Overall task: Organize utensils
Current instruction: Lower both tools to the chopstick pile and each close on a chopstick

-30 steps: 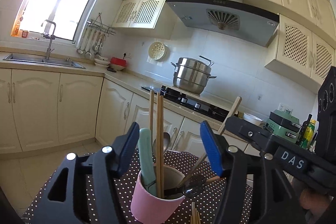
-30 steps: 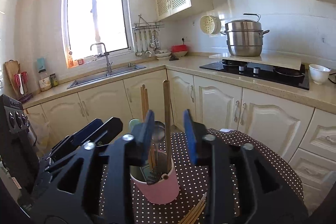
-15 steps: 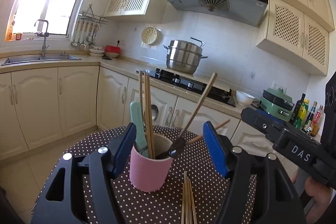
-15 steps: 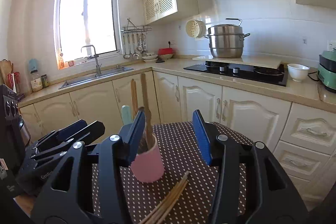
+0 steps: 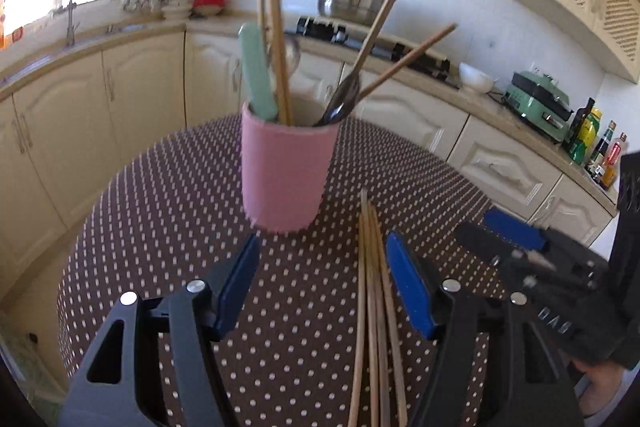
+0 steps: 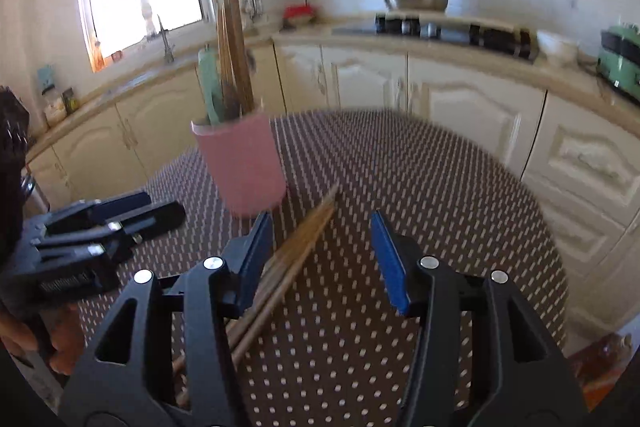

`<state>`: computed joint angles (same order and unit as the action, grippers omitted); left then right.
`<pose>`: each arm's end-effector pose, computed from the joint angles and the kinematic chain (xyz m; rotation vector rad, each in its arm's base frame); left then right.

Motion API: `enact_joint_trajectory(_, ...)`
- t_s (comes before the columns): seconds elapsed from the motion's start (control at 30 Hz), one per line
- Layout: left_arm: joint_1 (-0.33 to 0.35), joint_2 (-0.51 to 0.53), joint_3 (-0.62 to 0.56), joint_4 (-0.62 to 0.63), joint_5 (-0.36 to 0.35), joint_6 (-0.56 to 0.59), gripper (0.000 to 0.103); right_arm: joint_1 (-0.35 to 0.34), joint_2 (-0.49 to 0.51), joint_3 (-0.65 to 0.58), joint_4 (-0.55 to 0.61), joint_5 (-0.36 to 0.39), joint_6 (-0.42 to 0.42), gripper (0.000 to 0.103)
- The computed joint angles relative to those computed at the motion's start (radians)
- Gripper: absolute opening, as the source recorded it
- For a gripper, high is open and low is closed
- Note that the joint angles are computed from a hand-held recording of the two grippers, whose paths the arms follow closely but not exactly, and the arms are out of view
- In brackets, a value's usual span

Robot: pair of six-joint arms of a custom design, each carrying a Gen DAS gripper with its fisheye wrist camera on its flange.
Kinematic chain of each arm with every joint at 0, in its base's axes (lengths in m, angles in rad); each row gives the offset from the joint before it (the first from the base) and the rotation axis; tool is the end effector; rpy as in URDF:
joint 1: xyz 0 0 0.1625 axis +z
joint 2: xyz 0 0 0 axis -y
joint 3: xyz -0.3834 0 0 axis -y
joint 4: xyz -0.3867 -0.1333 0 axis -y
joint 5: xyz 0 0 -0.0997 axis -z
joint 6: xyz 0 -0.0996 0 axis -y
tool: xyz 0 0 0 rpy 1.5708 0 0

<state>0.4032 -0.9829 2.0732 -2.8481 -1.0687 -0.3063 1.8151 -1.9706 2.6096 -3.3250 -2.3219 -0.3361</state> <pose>-0.3939 -0.3651 0.0714 1.1134 2.5856 -0.6805 0.1288 -0.2466 0.3425 0.1042 -2.1200 1.2467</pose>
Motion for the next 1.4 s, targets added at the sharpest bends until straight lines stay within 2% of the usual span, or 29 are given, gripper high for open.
enact_joint_trajectory(0.1,0.012,-0.007,0.006,0.068,0.013,-0.037,0.065,-0.052,0.0,0.015,0.093,0.029,0.047,0.051)
enact_joint_trajectory(0.27,0.029,-0.014,0.012,0.133,0.011,-0.06,0.065,-0.068,0.06,0.011,0.146,0.021,0.068,0.051)
enact_joint_trajectory(0.53,0.044,0.001,-0.011,0.185,-0.008,-0.053,0.065,-0.063,0.105,-0.023,0.24,-0.051,0.112,0.051)
enact_joint_trajectory(0.7,0.043,0.034,-0.043,0.224,-0.025,-0.02,0.065,-0.06,0.084,-0.052,0.364,-0.07,0.127,0.051)
enact_joint_trajectory(0.8,0.039,0.058,-0.062,0.248,-0.023,-0.013,0.065,-0.052,0.153,-0.084,0.363,-0.137,0.117,0.051)
enact_joint_trajectory(0.87,0.044,0.065,-0.072,0.246,-0.042,-0.014,0.065,-0.063,0.131,-0.1,0.432,-0.118,0.143,0.051)
enact_joint_trajectory(0.93,0.04,0.076,-0.085,0.268,-0.047,0.003,0.065,-0.08,0.091,-0.103,0.488,-0.085,0.134,0.048)
enact_joint_trajectory(1.0,0.031,0.094,-0.097,0.277,-0.043,0.045,0.065,-0.104,0.045,-0.104,0.534,-0.057,0.128,0.04)
enact_joint_trajectory(1.1,0.018,0.126,-0.119,0.3,-0.029,0.074,0.065,-0.135,-0.028,-0.101,0.605,-0.017,0.124,0.035)
enact_joint_trajectory(1.17,0.01,0.149,-0.137,0.322,-0.001,0.079,0.065,-0.146,-0.063,-0.096,0.64,-0.003,0.12,0.035)
enact_joint_trajectory(1.4,0.002,0.24,-0.239,0.401,0.016,0.092,0.065,-0.19,-0.149,-0.122,0.789,0.07,0.146,0.035)
